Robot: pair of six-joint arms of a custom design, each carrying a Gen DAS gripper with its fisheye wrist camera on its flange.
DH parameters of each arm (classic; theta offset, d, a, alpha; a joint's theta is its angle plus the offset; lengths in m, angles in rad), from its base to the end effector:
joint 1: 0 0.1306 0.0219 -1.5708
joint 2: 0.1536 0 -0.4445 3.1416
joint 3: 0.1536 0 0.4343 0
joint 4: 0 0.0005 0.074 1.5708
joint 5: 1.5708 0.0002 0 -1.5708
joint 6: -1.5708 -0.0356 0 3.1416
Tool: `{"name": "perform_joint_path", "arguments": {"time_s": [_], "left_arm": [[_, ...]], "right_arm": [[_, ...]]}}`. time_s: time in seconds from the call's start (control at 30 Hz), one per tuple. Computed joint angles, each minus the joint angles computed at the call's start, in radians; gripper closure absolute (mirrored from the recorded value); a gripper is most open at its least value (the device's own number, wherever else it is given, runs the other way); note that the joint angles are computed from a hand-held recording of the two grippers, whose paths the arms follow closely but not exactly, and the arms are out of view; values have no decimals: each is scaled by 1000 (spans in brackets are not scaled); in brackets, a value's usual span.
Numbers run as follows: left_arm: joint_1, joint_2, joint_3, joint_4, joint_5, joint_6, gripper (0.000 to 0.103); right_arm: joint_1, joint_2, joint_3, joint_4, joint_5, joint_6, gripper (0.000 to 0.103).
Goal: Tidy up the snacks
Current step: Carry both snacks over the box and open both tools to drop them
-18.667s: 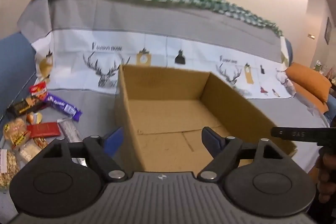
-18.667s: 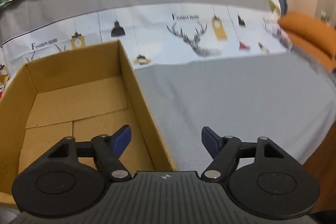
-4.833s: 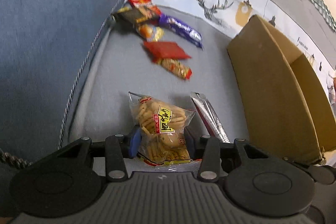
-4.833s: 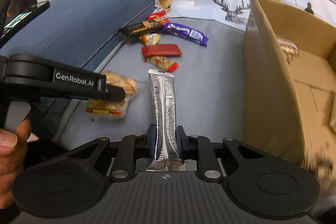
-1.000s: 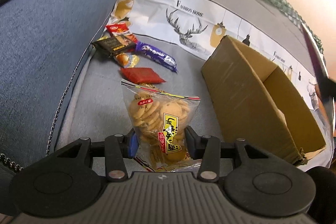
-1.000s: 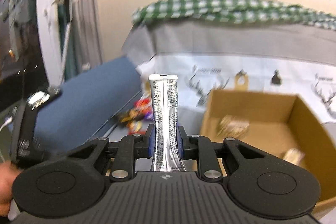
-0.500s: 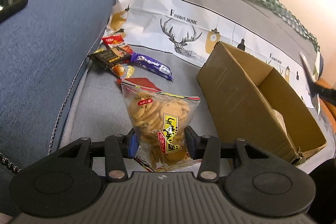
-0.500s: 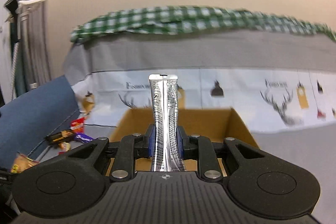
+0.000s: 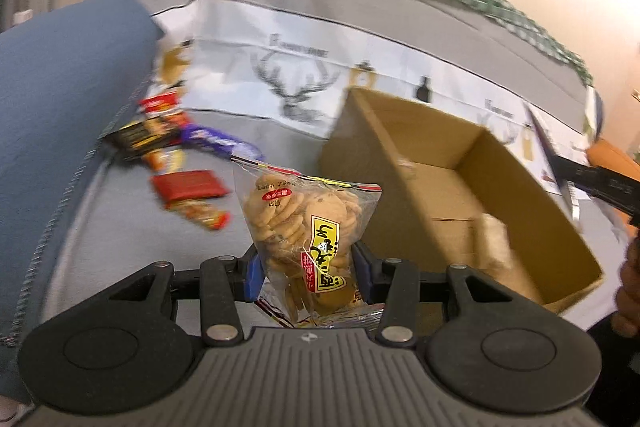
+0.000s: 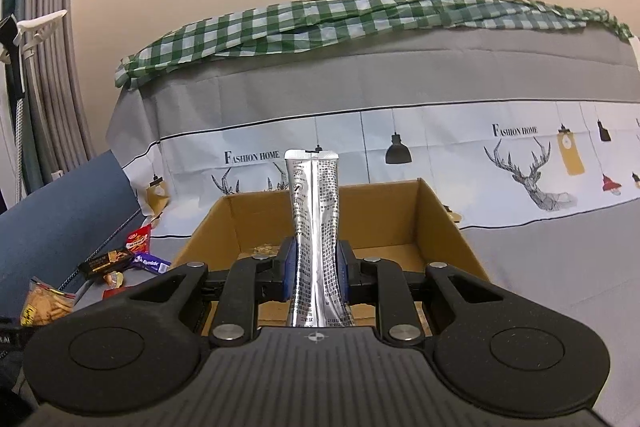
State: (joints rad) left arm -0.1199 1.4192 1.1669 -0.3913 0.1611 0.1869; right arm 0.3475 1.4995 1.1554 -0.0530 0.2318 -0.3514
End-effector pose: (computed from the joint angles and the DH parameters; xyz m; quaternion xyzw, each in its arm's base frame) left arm 0.5260 -0.0696 0.4010 0.0061 0.8923 -0.1392 0.4295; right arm 0.5364 0.1851 0.3849 0.0657 0.8270 0.0978 0.5497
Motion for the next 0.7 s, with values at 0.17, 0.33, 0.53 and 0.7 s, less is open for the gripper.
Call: {"name": "perform_joint_path", "arguments": {"time_s": [0.17,0.33,0.53,0.7], "left_arm": [[-64,16,49,11,-11,-1,54],[-111,50,112,32,-12,47,54],[-169,108,198,45,-23,62,54],[-203,149,253,44,-30,64,54]], "right_arm": [[-20,-2,-9,6,-8,-30,81],[-34,-1,-11,0,-10,-58,81],[-30,0,-12,7,-3,-66,81],[-30,4,-7,2,0,-67,81]]}}
